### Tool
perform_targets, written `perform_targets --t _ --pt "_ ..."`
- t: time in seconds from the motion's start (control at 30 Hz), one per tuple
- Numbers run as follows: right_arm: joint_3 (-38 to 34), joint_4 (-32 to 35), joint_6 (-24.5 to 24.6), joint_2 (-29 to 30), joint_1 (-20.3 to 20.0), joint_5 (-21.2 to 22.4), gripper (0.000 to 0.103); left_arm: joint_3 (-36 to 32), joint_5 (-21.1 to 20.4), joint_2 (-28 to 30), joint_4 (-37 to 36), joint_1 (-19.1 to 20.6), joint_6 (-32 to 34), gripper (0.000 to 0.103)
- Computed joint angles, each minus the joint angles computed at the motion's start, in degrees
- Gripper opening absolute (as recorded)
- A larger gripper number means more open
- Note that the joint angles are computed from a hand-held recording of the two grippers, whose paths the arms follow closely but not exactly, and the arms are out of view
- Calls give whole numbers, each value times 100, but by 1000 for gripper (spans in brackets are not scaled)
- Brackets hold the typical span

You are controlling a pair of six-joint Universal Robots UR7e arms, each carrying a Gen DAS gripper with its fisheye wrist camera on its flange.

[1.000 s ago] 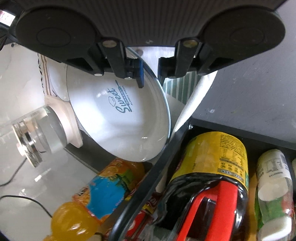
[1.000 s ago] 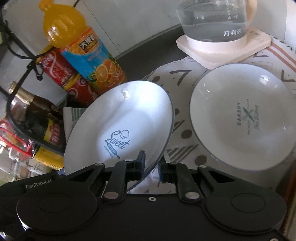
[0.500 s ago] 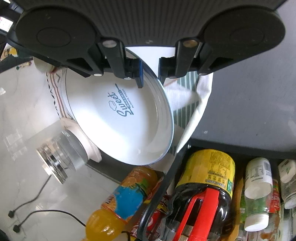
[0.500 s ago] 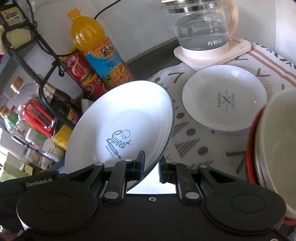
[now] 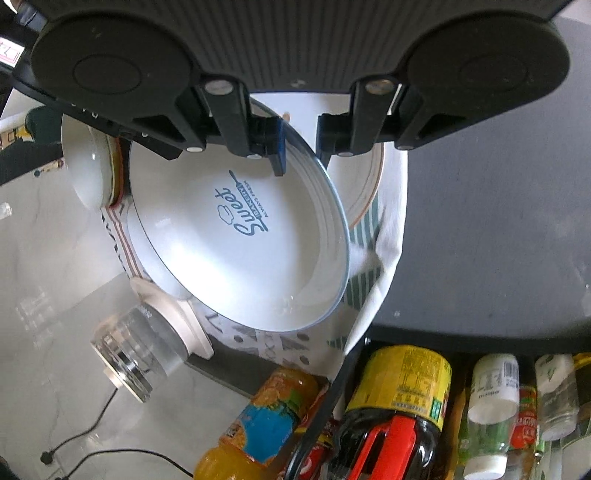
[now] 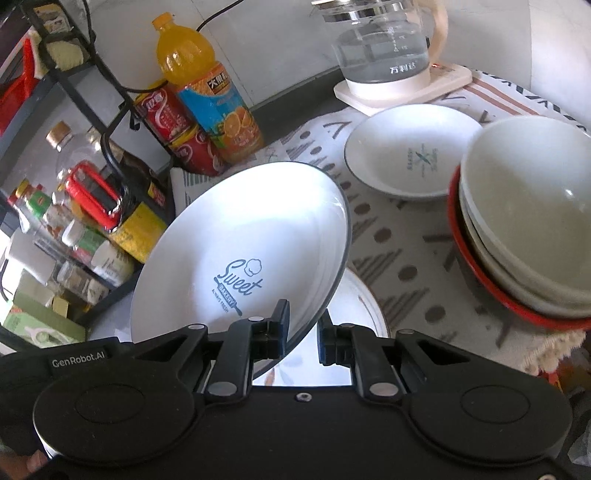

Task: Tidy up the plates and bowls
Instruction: 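Lift the 'Sweet' plate with both grippers and carry it over the flower-pattern plate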

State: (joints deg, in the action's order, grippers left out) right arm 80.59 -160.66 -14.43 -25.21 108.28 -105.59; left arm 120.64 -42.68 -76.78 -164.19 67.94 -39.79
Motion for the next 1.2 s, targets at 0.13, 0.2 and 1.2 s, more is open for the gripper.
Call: perform_targets --t 0.13,0.2,1.2 --pt "297 -92 -35 -167 -9 -67 14 167 -74 -88 131 -88 -135 15" --pt "419 -140 -50 -237 -17 -103 14 229 -109 -110 163 -121 -167 15" --pt "849 -23 104 -473 -81 -508 14 375 -371 -75 647 -163 -738 15"
